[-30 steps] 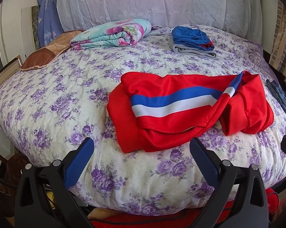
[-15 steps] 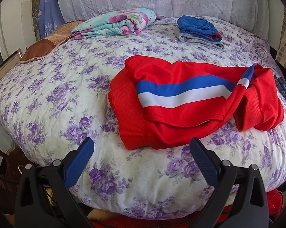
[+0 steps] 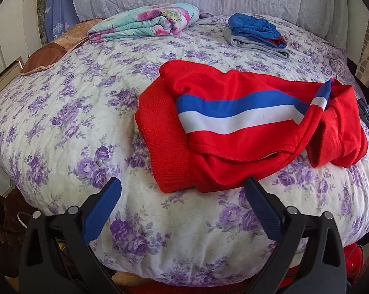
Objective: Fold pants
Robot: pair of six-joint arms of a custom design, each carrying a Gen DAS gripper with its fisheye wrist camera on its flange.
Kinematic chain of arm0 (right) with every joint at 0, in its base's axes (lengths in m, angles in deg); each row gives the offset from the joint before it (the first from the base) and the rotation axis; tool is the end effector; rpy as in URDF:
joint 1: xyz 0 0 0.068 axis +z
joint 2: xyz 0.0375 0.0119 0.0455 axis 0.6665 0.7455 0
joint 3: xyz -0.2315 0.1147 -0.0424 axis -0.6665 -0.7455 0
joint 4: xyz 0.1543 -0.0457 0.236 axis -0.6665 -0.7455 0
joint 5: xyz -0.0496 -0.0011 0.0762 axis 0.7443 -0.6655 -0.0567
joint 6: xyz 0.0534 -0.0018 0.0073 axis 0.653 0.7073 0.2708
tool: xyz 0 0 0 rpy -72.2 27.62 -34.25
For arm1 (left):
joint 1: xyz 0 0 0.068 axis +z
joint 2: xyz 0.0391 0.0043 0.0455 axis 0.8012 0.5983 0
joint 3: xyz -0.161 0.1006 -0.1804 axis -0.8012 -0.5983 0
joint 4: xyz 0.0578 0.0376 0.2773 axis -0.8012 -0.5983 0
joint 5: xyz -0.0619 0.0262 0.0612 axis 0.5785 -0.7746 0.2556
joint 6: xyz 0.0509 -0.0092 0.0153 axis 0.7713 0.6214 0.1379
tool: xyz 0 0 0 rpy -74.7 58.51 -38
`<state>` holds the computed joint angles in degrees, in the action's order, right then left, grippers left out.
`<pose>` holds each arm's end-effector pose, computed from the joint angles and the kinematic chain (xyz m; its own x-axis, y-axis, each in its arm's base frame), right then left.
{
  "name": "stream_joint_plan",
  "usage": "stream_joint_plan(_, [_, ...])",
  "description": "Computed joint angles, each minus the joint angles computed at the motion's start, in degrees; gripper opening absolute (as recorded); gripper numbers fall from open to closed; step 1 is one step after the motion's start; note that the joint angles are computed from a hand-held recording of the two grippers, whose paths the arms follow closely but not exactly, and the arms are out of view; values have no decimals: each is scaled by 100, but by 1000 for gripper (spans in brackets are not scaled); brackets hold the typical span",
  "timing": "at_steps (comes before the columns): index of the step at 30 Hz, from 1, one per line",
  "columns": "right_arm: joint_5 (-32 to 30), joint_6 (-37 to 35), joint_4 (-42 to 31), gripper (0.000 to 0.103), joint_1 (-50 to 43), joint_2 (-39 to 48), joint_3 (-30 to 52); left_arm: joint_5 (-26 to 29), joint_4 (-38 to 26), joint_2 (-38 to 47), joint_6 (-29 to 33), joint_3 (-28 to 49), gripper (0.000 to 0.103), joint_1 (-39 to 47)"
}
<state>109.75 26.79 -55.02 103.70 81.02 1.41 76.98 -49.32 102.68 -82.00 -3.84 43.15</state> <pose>0.1438 0.2256 0.1759 -0.6367 0.1734 -0.7513 -0.0518 0.9626 0.2660 0.2134 -0.0350 0.1574 -0.7750 0.0039 -0.6320 0.0200 0.9996 -0.0184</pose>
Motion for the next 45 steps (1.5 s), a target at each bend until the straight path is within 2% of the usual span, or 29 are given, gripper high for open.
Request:
stream_joint_plan(4, [-162,-387,111,99,-135,488,319,430,310,654,96,109,99,230])
stream_joint_plan(11, [-682,-1484,178,99,-422,1948,1454,117,1053,1511,292,392,99,115])
stream_joint_plan(13, [-625,-1716,37,99,-481,2282,1772,72,1043,1774,339,698,99,288])
stream_joint_plan(15, [-676,-2106,-8,99,-579,2398,1932,420,917,1927,267,1084,99,672])
stream_joint_plan(17, [-603,-2437,-289,99,-831,2342,2043,704,757,2120,190,1612,99,1010])
stream_joint_plan(18, [-340,-2344,-444,99,-982,2223,2014,758,770,2210,130,1835,99,1118])
stream_joint_plan(20, [267,-1934,-732,99,-1388,1767,1802,538,726,2533,82,2382,99,1175])
stream_joint_plan(24, [336,-1486,-830,99,-2422,321,914,288,507,3065,88,3223,99,1152])
stream_joint_plan(25, [197,-1386,-710,99,-2576,-101,632,230,518,3042,34,3238,99,1120])
stream_joint_plan(27, [-557,-1459,-15,99,-2694,-853,-9,272,742,2754,0,2958,99,1105])
stream_joint_plan(29, [-1309,-1736,703,99,-2441,-770,-179,170,986,2498,62,2643,99,949])
stream_joint_plan(31, [-2128,-2143,1141,99,-2080,34,181,-142,924,2655,277,2762,99,725])
stream_joint_plan(33, [-2965,-2506,1291,99,-1813,1151,881,-367,850,3043,330,3066,99,624])
stream_joint_plan(36, [-3803,-2654,1074,99,-1746,2453,1859,-366,725,3589,195,3548,99,693])
stream_joint_plan(37, [-3799,-2637,822,99,-1781,2773,2172,-330,714,3709,163,3683,99,738])
stream_joint_plan(39, [-3349,-2468,420,96,-1947,2944,2382,-451,779,3874,178,3881,99,798])
stream_joint_plan(40, [-3101,-2369,418,87,-2097,2714,2188,-552,761,3953,206,4018,99,836])
stream_joint_plan(41, [-2731,-2270,342,87,-2239,2375,1987,-552,718,3995,218,4127,99,891])
stream_joint_plan(43, [-1698,-2031,204,89,-2614,1429,1441,-254,600,3963,233,4232,99,1043])
stream_joint_plan(45, [-1010,-1719,-118,95,-3039,701,1114,-89,488,3864,288,4200,99,1085])
